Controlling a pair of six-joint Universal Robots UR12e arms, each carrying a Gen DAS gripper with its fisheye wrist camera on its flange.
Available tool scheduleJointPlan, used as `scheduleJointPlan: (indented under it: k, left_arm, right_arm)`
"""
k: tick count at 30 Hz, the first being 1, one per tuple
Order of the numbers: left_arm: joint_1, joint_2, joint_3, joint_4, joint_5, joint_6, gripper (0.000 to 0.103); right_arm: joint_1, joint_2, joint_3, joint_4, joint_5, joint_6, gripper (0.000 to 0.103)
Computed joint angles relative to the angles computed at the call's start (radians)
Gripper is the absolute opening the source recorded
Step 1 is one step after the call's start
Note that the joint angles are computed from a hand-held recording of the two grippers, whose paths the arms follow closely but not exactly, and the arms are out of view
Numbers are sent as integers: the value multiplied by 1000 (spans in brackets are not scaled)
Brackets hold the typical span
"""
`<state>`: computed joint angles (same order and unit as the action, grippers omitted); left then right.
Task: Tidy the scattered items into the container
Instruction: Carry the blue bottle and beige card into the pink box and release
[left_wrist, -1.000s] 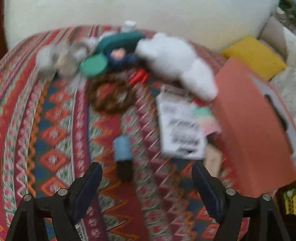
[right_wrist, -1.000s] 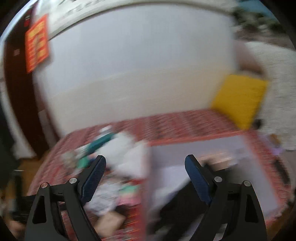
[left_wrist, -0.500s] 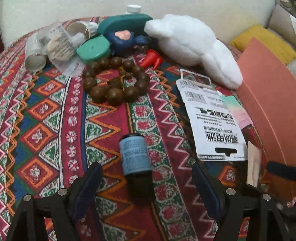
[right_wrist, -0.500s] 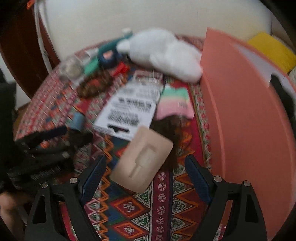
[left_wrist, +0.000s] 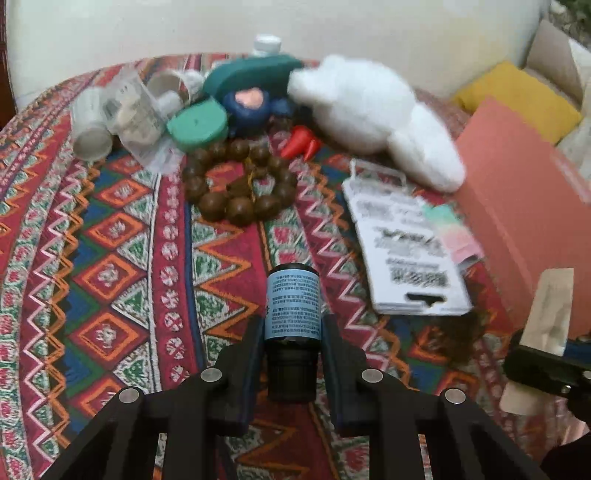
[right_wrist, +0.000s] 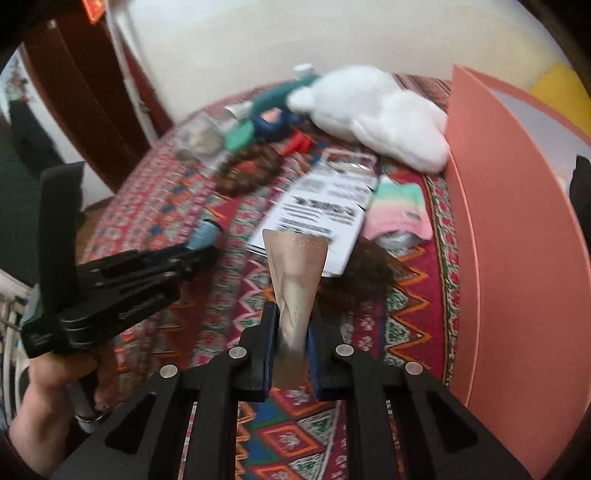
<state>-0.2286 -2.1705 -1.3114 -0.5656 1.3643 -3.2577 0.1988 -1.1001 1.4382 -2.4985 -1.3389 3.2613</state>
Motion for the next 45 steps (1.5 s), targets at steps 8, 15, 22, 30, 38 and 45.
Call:
scheduleJointPlan:
  k: [8, 15, 22, 30, 38, 45]
  left_arm:
    - [8, 44, -34, 126, -80, -22, 24]
    - [-37, 52, 29, 145, -181, 40, 24]
    - [-134, -44, 258, 76, -238, 131, 25]
    - [-161, -126, 414, -122, -220, 124, 75]
    - [-62, 1, 143, 22, -92, 35, 78]
    - [-10, 19, 35, 13, -60, -15, 78]
  right_arm:
    - [-5, -33, 30, -127, 67, -3, 15]
    - [-29, -126, 119, -414, -5, 39, 15]
    - [-96, -207, 204, -535, -303, 201, 16]
    - [-132, -189, 177, -285, -534, 312, 75]
    - [-126, -180, 159, -252, -399, 233, 75]
    - [-125, -156, 149, -264, -261, 248, 75]
